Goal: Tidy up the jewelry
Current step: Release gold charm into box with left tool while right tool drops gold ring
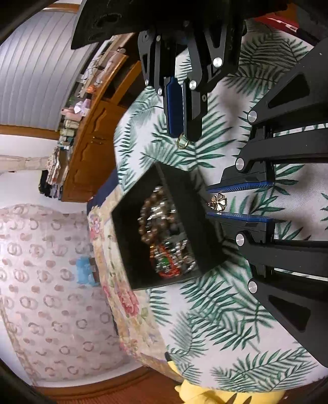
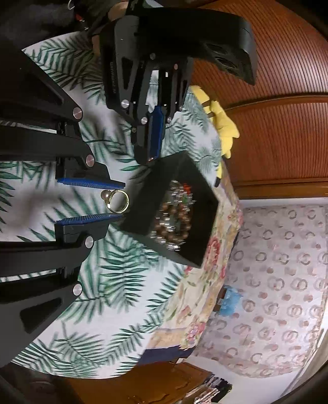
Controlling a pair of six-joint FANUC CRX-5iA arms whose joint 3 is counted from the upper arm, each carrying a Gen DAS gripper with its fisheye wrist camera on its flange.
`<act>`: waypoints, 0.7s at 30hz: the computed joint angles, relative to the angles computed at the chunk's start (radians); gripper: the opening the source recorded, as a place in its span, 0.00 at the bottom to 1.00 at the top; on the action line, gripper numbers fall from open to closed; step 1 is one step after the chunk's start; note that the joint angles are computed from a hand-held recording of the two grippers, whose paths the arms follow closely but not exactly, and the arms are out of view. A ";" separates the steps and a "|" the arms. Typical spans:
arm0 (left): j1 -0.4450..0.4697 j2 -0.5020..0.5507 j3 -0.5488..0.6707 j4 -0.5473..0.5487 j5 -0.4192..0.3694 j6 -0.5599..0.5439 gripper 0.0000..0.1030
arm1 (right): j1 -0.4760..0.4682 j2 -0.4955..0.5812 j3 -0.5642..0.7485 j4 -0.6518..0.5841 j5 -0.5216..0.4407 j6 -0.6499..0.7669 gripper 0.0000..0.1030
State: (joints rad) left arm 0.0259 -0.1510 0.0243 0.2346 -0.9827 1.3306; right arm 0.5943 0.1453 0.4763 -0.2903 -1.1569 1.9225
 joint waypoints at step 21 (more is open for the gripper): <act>0.082 0.088 0.107 0.063 0.018 -0.046 0.14 | -0.015 0.321 0.440 0.011 -0.086 -0.045 0.21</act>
